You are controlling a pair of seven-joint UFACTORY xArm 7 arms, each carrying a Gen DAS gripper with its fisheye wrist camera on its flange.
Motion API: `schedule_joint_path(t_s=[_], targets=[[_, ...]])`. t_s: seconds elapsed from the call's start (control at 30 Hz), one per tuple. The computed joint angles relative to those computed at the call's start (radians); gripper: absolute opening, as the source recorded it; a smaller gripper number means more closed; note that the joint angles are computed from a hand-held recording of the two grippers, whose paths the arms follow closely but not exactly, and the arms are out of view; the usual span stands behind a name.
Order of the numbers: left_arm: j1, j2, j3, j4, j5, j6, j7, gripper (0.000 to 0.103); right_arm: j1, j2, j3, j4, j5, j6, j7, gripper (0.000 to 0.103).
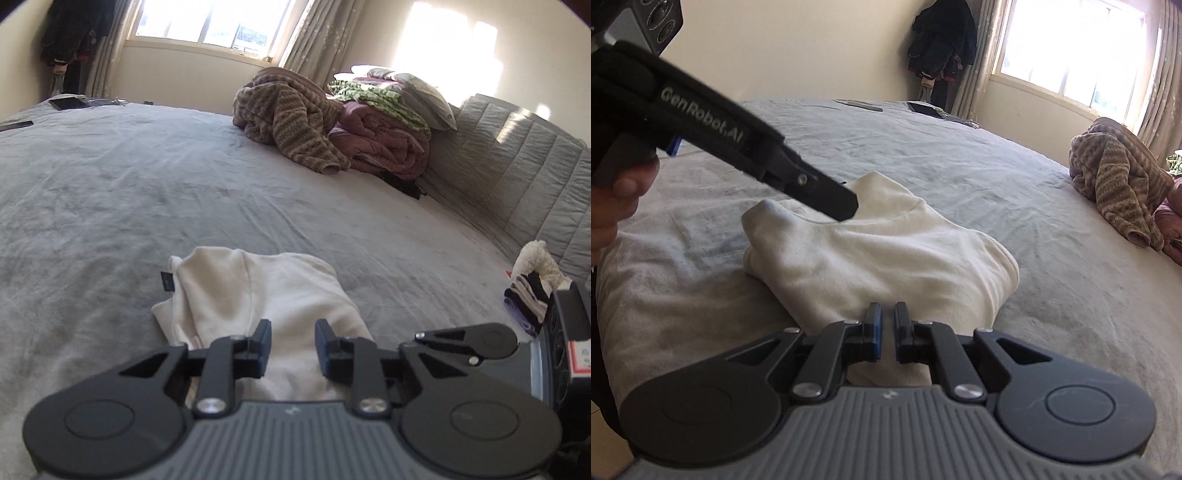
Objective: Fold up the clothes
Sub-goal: 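Open the right gripper and release the sweatshirt end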
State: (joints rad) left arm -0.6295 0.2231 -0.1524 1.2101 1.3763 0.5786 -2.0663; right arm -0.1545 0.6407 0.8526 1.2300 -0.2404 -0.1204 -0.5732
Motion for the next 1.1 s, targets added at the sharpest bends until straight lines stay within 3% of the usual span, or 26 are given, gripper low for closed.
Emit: schedule_joint_path(t_s=[0.03,0.07,0.17,0.23,0.3,0.7,0.8,0.83,0.87,1.03,1.1], targets=[[0.016,0.023,-0.021,0.017,-0.037,0.008,0.043,0.027,-0.017,0.001,0.018,-0.004,-0.003,0.007,-0.002,0.008],[0.003,0.022,0.000,0.010,-0.058,0.000,0.044,0.025,-0.036,0.003,0.037,-0.008,-0.004,0.015,-0.006,0.008],[0.007,0.008,0.015,-0.019,-0.067,-0.027,-0.016,0.018,-0.115,0.016,0.124,-0.012,0.023,0.079,-0.027,0.008],[0.016,-0.005,0.020,-0.040,-0.069,-0.046,-0.053,0.007,-0.142,0.014,0.151,-0.021,0.042,0.101,-0.058,0.008],[0.025,-0.010,0.020,-0.051,-0.070,-0.061,-0.075,0.003,-0.161,0.007,0.169,-0.035,0.059,0.111,-0.090,0.008],[0.027,-0.004,0.013,-0.047,-0.074,-0.048,-0.057,0.003,-0.282,-0.028,0.284,-0.063,0.235,0.271,-0.206,0.008],[0.023,-0.001,0.012,-0.040,-0.090,-0.035,-0.039,0.003,-0.309,-0.011,0.324,-0.059,0.299,0.235,-0.224,0.009],[0.024,-0.001,0.013,-0.039,-0.095,-0.037,-0.038,0.003,-0.298,-0.016,0.315,-0.063,0.325,0.181,-0.213,0.018],[0.024,-0.001,0.013,-0.039,-0.099,-0.039,-0.037,0.003,-0.278,-0.028,0.292,-0.061,0.341,0.158,-0.203,0.020],[0.024,-0.002,0.015,-0.032,-0.135,-0.041,-0.010,0.003,-0.136,-0.089,0.132,-0.048,0.370,0.181,-0.202,0.023],[0.022,-0.002,0.018,-0.030,-0.138,-0.040,-0.003,0.003,-0.110,-0.104,0.105,-0.042,0.391,0.187,-0.211,0.023]])
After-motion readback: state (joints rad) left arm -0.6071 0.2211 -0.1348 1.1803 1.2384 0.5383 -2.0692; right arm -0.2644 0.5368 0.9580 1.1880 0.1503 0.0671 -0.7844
